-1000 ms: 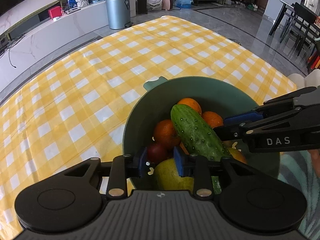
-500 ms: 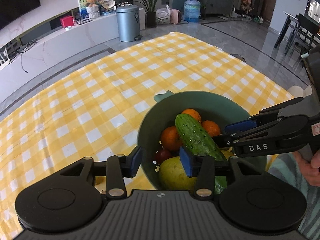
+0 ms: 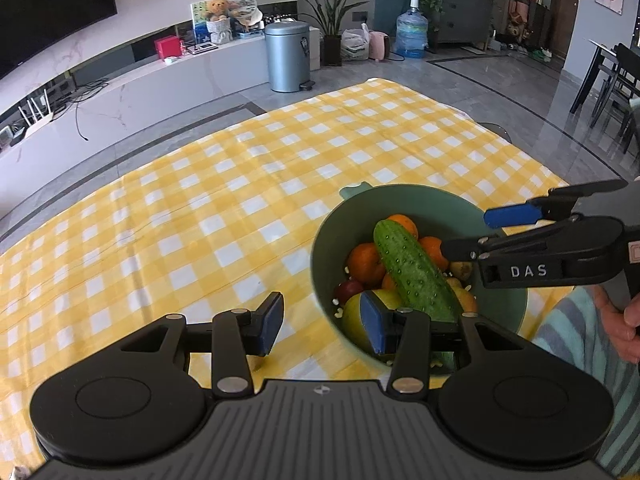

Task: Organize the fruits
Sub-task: 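Open the left tool to drop the tomato and withdraw both tools, then grasp a brown longan with the left tool while the right tool grasps another longan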

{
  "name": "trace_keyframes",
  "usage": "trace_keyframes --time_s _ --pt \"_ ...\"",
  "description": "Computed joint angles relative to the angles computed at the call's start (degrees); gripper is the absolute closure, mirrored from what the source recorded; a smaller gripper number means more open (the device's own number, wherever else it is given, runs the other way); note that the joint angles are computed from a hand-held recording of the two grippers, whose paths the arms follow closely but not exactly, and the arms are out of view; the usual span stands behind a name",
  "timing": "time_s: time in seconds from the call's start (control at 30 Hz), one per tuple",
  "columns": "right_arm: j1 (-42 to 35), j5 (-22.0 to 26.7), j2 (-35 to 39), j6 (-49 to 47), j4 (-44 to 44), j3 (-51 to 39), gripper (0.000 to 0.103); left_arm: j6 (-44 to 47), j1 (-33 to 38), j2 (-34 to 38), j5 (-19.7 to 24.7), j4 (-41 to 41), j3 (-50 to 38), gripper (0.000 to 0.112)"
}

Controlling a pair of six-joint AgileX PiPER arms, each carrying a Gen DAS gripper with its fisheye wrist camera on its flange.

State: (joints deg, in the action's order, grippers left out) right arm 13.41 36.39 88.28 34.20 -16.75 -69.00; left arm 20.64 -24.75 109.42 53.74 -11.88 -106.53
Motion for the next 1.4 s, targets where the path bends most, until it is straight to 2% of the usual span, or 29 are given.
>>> trace_keyframes --time_s 0.13,0.4,0.57,0.87,1.0,1.2,1.33,1.4 --pt "2.31 -0.03 -1.17 1.90 -2.72 -0.01 0.040 0.20 0.66 -2.64 -1.04 -0.10 3.15 0.060" --pt "7.81 -2.29 -2.33 2.61 -4.47 0.42 0.039 0.12 3.17 -7.00 -2.73 -0.17 8.52 0.060" --pt "11.95 -2.81 -1.23 0.31 -4.33 -0.69 0.039 2.91 6.75 -8.79 -3.04 -4.41 11.45 0.059" --pt "16.21 -1.59 2.65 -7.84 -1.12 -4.31 0.039 7.30 10.90 -10.14 -2.34 -7.22 15.18 0.060" --pt "17.10 -1.95 3.86 -9.69 -2.31 -4.80 0.039 8.96 12.49 -10.16 -2.42 -8.45 16.49 0.060" --pt "15.40 -2.66 6.27 -21.68 5.16 -7.56 0.038 12.82 15.36 -9.30 -1.62 -12.18 17.05 0.060" --pt "15.28 -0.17 9.22 -30.69 7.16 -11.67 0.038 15.99 16.75 -7.32 0.31 -14.71 15.36 0.060" --pt "14.84 1.83 10.79 -35.21 8.75 -14.19 0.041 16.88 16.71 -6.30 0.89 -14.83 14.38 0.060"
